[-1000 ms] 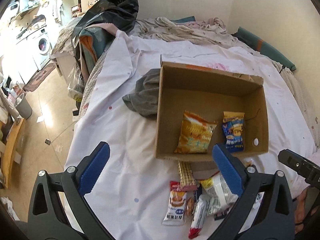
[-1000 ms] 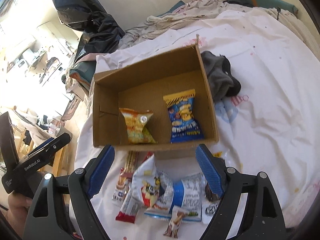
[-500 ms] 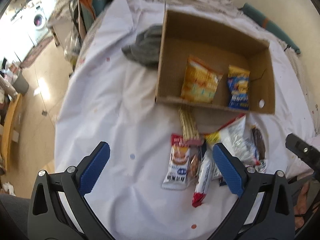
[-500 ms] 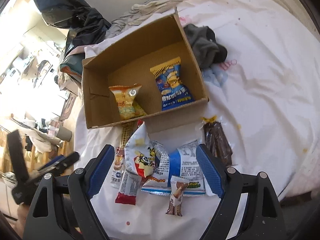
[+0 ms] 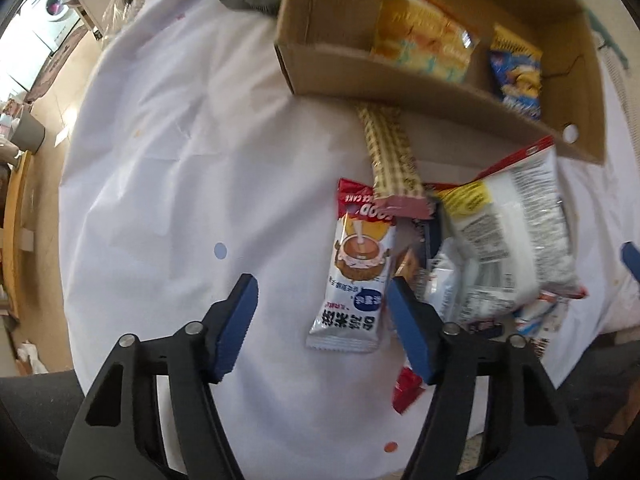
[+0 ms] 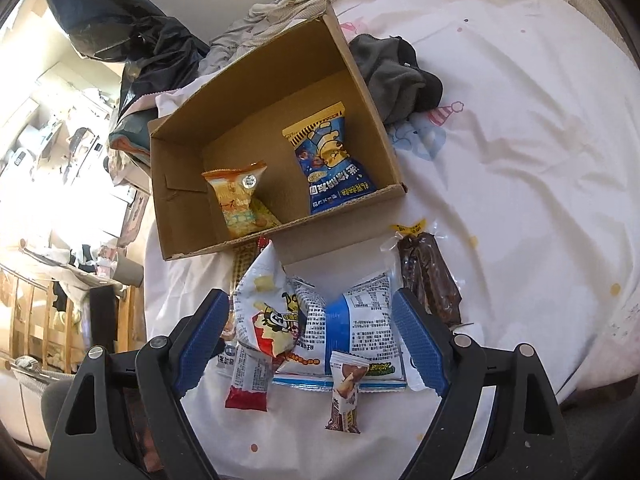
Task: Organize snacks
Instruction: 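Move both tools back toward the remaining snack pile, then grasp the red-topped rice cake packet with left tool while right tool grasps white chip bag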
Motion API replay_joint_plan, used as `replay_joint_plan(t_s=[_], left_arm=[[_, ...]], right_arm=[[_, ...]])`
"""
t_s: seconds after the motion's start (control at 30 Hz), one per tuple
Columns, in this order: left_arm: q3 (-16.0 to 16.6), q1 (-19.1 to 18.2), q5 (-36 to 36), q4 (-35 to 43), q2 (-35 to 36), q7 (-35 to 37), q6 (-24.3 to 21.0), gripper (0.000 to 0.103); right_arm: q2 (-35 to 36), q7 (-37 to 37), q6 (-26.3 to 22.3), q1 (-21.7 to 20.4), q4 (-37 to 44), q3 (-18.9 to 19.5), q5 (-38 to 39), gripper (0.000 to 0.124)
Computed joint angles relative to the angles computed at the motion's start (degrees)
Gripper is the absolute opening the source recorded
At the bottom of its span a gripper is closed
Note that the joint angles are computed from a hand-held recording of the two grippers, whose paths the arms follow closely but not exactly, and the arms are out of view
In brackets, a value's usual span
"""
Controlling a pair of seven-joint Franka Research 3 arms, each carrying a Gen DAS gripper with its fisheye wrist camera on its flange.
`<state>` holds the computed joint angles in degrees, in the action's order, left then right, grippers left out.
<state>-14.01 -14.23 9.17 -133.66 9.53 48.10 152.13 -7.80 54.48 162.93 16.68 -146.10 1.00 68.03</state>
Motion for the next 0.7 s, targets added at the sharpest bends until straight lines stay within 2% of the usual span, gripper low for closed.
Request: replay_joint_plan(t_s=[0.13,0.27,0.33,0.37,0.4,0.57,0.6,0.7], left_arm=[[-0.30,-0.08,-0.27,1.94,2.82,0.83,-1.04,0.063],[0.29,-1.27,2.68,4.19,4.91,-0.48,-2.43,0.062],[-0.03,-1.08,2.45,4.79,5.57,0.21,-2.47,0.049],[-0.06,-1.21,2.83,5.05,5.67,0.46,-2.88,0.031],[0.11,-1.52,3.64,5.45,5.77,0.37,-3.49,0.028],[-0.54,-1.23,2.06,4.36,3.97,0.76,-4.08,0.028],[-0.53,-0.81,1.16,3.33,2.65,0.83,-4.41,0.028],[-0.85,-0.20,-2.19,0.63,-0.34,0.64,-4.76,0.028]], right_arm=[[0.76,0.38,-0.65,-0.38,0.53,-0.21,-0.33,0.086],[1.67,1.36,-1.67,-0.96,1.17,-0.27,-0.92,0.086],[2.03,1.78,-2.00,-1.22,1.44,-0.17,-1.31,0.086],[2.21,1.85,-2.27,-1.33,1.55,-0.14,-1.45,0.086],[2.34,1.88,-2.63,-1.42,1.68,-0.11,-1.51,0.086],[3.78,-2.77,-9.75,-1.76,3.85,-0.30,1.64,0.084],[4.34,-3.26,-11.27,-1.83,4.52,-0.10,1.67,0.080],[6.10,-3.31,-12.77,-1.48,6.34,1.27,-0.03,0.075]])
